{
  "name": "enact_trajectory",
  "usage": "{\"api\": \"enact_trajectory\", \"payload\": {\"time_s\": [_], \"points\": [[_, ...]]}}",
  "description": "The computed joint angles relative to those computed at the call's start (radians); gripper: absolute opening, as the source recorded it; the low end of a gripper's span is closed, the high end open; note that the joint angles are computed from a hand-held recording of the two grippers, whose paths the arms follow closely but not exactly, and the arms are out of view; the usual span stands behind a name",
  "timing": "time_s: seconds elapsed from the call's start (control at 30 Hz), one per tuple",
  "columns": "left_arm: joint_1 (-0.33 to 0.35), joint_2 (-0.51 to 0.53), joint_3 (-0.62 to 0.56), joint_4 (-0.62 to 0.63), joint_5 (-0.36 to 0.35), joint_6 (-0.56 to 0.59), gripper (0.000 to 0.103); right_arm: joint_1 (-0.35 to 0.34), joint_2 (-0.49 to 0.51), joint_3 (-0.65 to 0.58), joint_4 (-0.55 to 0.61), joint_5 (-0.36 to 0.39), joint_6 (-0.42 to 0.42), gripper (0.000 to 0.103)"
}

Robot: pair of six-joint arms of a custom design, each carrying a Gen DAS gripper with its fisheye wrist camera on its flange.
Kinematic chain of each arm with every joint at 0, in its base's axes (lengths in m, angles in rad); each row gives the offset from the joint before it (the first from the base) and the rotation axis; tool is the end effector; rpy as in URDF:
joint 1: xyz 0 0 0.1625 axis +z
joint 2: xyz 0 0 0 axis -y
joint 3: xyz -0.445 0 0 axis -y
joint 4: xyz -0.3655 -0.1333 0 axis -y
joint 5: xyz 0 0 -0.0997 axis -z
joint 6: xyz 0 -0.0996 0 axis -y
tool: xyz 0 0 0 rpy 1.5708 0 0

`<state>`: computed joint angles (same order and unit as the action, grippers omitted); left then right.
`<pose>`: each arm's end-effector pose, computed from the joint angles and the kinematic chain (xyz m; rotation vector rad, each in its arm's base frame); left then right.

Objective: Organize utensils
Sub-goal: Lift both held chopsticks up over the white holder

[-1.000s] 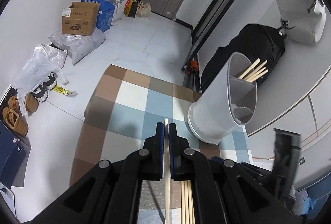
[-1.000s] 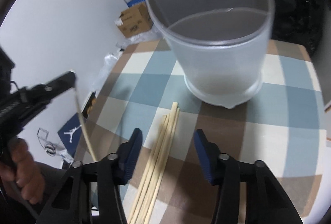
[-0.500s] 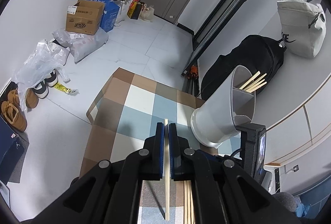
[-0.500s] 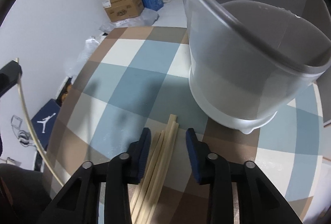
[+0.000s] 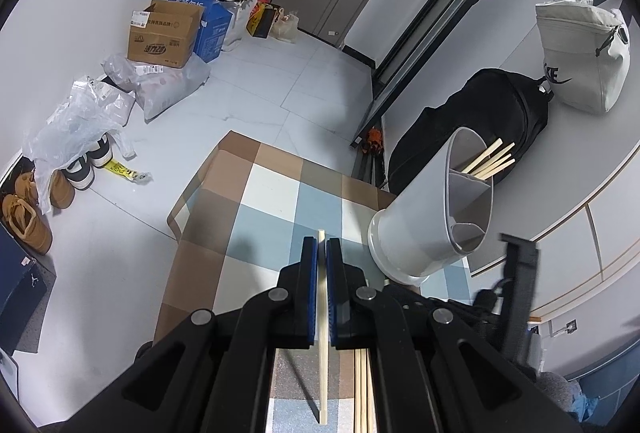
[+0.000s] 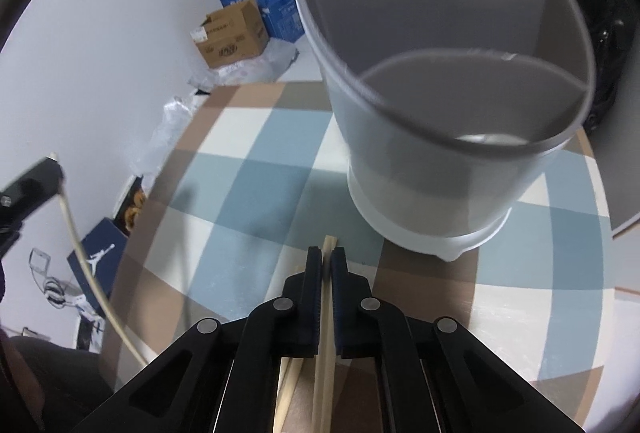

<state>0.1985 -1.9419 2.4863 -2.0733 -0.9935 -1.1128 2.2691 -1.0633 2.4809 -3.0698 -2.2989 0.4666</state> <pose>-0.2055 -0.2328 0.3004 0.3817 2.7896 -0.7724 0.2940 -0.2460 0.1242 0.2513 -2.4960 0.6110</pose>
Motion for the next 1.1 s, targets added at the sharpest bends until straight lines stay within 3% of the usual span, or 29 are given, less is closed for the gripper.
{"api": "enact_trajectory", "payload": {"time_s": [0.4,0.67,0.87,0.93,1.0,1.1], "points": [[-0.069,0.004,-0.003,0.008,0.026,0.01,0.001,0.13,-0.097,0.023,-0.113,-0.034,-0.003,0.004],[-0.121,0.0,0.003,0.038,0.041,0.026,0.001,0.23,-0.167,0.024,-0.087,-0.098,0.028,0.004],[0.024,0.012,0.0,0.051,-0.088,-0.016,0.002,0.281,-0.198,0.032,-0.116,-0.114,0.018,0.003],[0.057,0.056,-0.007,0.064,-0.114,-0.005,0.009,0.297,-0.21,0.039,-0.129,-0.114,0.012,0.003],[0.076,0.115,-0.017,0.083,-0.116,0.011,0.035,0.306,-0.216,0.049,-0.148,-0.114,0.009,0.003],[0.09,0.165,-0.019,0.084,-0.116,0.018,0.042,0.308,-0.233,0.065,-0.167,-0.111,0.0,0.003]]}}
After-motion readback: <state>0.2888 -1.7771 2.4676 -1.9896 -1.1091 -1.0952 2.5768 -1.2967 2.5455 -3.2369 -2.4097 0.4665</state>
